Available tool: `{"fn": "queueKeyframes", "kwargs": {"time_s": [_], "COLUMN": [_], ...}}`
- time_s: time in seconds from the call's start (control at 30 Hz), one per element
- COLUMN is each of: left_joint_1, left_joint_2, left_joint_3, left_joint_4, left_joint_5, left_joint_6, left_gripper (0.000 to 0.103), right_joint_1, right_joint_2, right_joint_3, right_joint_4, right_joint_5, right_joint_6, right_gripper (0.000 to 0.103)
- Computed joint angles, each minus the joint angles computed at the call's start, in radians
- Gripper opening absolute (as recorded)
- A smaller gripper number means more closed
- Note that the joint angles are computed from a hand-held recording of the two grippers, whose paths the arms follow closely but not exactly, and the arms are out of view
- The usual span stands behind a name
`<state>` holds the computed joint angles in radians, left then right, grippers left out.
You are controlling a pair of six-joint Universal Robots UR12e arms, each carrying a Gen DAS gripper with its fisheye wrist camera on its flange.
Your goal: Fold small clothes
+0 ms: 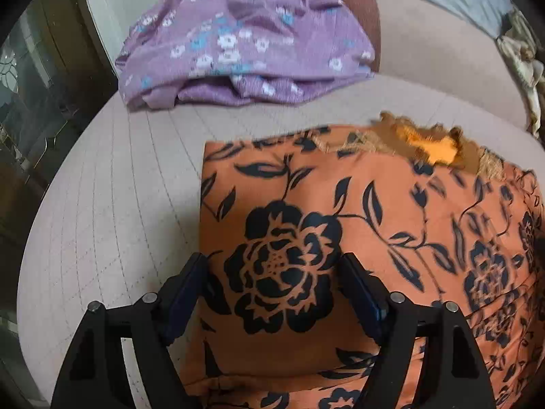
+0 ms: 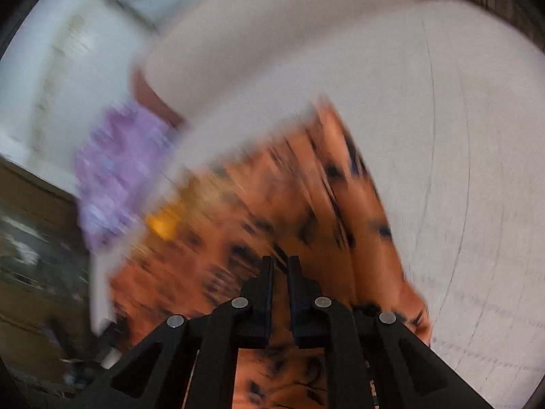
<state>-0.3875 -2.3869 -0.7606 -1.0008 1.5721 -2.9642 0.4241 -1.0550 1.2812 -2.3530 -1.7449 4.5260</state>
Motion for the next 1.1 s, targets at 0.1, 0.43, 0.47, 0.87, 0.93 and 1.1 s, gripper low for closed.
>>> {"fn": "queueKeyframes", "kwargs": {"time_s": [0.1, 0.43, 0.47, 0.87, 0.93, 1.1], "left_joint_1": [0.006, 0.013, 0.017, -0.001, -0.010, 0.000], "left_joint_2": [0.006, -0.011, 0.002, 0.026, 0.020, 0.010], "left_joint_3": [-0.001, 0.034, 0.012, -0.033, -0.028, -0.009], "left_joint_4": [-0.001, -0.046, -0.009, 0.006, -0.001, 0.002], "left_joint_5": [-0.026, -0.020, -0.048, -0.089, -0.026, -0.031], "left_joint_6": [-0.025, -0.070, -0.069, 0.021, 0.034, -0.006], "left_gripper": [0.081, 0.082, 0.082, 0.082, 0.082, 0.084], "right_joint_1": [0.006, 0.005, 0.014, 0.036, 0.042, 0.030], "right_joint_2": [0.004, 0.083, 0.087, 0.150, 0.144, 0.103], "right_joint_3": [0.005, -0.098, -0.112, -0.218, -0.224, -0.148], "right_joint_4": [-0.037, -0.099, -0.092, -0.067, -0.013, -0.010], "right_joint_5": [-0.025, 0.142, 0.107, 0.158, 0.091, 0.007], "right_joint_6": [0.021, -0.173, -0.189, -0.331, -0.320, -0.151], "right_gripper": [0.011, 0.012, 0.011, 0.011, 0.011, 0.011]}}
